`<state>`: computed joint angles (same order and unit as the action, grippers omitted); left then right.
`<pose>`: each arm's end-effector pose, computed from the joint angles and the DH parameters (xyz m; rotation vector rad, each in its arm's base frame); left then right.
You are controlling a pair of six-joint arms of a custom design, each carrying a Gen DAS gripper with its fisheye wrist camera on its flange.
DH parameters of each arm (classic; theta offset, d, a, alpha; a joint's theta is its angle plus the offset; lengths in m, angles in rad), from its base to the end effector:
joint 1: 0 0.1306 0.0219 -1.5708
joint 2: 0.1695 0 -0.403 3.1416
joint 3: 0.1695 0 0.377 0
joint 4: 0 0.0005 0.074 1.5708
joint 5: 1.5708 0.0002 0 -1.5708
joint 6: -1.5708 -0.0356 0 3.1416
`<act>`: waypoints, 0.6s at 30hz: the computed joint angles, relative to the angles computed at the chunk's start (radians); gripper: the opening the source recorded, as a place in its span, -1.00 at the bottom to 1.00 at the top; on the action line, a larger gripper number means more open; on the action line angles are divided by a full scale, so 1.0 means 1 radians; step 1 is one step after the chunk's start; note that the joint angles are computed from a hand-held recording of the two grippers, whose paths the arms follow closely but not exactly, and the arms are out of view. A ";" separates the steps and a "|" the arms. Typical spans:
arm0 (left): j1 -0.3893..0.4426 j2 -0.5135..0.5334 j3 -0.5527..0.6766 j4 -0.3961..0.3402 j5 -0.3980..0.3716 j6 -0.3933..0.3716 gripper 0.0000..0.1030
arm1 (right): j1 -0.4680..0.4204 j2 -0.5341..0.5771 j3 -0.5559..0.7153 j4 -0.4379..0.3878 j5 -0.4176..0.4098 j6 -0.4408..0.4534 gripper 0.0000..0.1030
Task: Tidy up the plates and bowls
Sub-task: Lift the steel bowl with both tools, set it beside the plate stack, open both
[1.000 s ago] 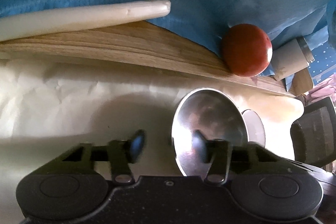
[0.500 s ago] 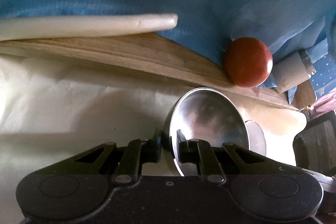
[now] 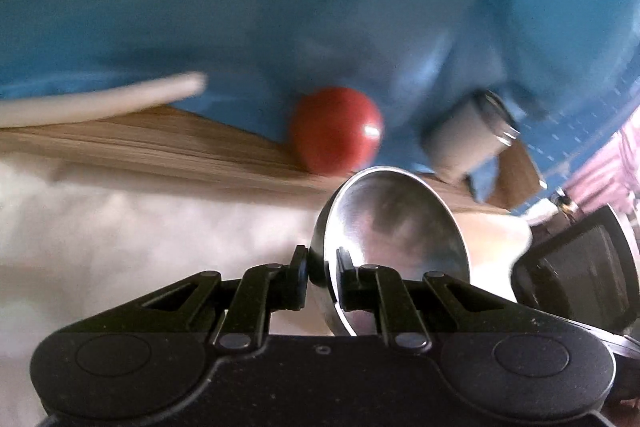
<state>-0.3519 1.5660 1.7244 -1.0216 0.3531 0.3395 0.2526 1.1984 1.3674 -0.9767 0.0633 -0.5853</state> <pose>0.4930 -0.1947 0.5059 0.1799 2.4939 -0.7311 0.3763 0.0943 0.5094 0.4276 2.3624 0.3224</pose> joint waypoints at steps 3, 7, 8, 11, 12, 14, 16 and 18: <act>-0.056 0.017 0.023 -0.009 0.011 -0.007 -0.74 | -0.031 -0.066 -0.040 -0.033 0.022 -0.014 -0.66; -0.132 0.043 0.049 -0.037 0.029 -0.037 -0.73 | -0.092 -0.164 -0.101 -0.093 0.031 -0.039 -0.66; -0.148 0.052 0.058 -0.047 0.034 -0.045 -0.73 | -0.102 -0.184 -0.112 -0.108 0.033 -0.045 -0.66; -0.201 0.068 0.066 -0.077 0.041 -0.073 -0.71 | -0.151 -0.245 -0.153 -0.156 0.020 -0.061 -0.66; -0.215 0.075 0.069 -0.091 0.043 -0.087 -0.71 | -0.160 -0.259 -0.165 -0.167 0.015 -0.066 -0.66; -0.233 0.087 0.073 -0.111 0.049 -0.102 -0.71 | -0.174 -0.283 -0.192 -0.182 0.003 -0.073 -0.66; -0.251 0.094 0.076 -0.136 0.047 -0.118 -0.71 | -0.192 -0.304 -0.213 -0.200 -0.016 -0.074 -0.66; -0.263 0.103 0.075 -0.156 0.044 -0.135 -0.70 | -0.202 -0.325 -0.226 -0.219 -0.029 -0.072 -0.66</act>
